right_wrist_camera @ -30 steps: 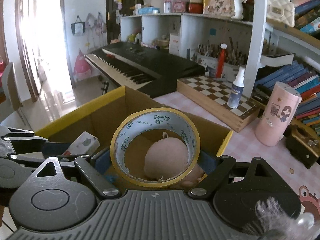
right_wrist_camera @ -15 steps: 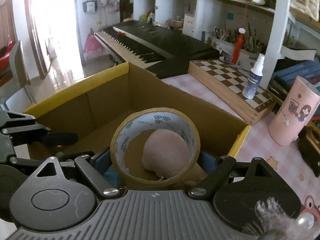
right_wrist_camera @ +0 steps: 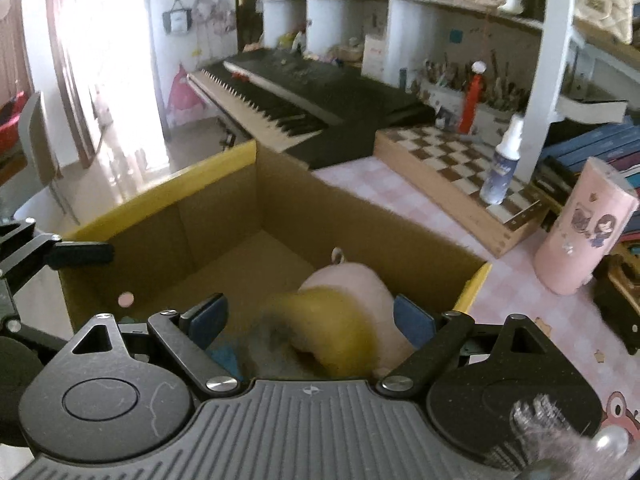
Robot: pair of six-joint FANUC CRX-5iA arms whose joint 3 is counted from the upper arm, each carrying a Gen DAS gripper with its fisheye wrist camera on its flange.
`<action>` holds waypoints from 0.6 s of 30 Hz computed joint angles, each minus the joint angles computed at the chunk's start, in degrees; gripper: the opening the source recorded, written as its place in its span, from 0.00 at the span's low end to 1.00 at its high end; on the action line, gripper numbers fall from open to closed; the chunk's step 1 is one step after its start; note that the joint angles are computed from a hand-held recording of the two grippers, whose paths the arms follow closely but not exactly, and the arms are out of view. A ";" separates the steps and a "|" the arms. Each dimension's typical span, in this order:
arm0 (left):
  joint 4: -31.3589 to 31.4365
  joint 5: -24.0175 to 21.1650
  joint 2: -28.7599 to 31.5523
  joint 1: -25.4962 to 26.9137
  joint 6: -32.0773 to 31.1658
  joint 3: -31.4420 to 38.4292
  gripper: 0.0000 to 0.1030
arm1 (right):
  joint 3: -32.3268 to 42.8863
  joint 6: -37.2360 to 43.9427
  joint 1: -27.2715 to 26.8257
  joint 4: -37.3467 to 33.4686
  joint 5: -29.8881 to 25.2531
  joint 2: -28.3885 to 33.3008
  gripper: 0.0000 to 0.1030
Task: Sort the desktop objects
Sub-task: 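Lower the tape roll and card box into the yellow box and open both grippers, then withdraw both tools from the yellow box back over the mat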
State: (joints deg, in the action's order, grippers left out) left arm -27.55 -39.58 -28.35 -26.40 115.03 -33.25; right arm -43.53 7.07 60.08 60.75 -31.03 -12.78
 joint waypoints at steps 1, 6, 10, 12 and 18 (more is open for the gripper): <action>-0.99 -0.37 -0.28 -0.68 0.73 0.22 0.88 | -0.44 -1.72 0.13 1.24 -0.51 -0.59 0.87; -4.76 -0.94 -2.87 -3.56 3.10 0.46 0.93 | -2.67 -10.70 2.09 7.37 -5.66 -3.59 0.87; -7.63 -1.40 -5.30 -5.38 5.48 0.23 0.93 | -4.13 -16.66 5.79 9.75 -12.27 -5.59 0.87; -7.56 -1.59 -6.58 -5.26 5.69 -0.14 0.94 | -4.73 -19.13 7.43 10.32 -14.80 -6.33 0.87; -5.88 -1.29 -11.26 -3.82 5.18 -2.21 0.94 | -6.02 -26.93 15.18 10.28 -26.54 -7.17 0.87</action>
State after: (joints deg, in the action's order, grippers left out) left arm -33.43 -40.88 -39.62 -30.22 120.20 -35.46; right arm -49.56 -19.86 75.25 71.03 -57.57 -19.96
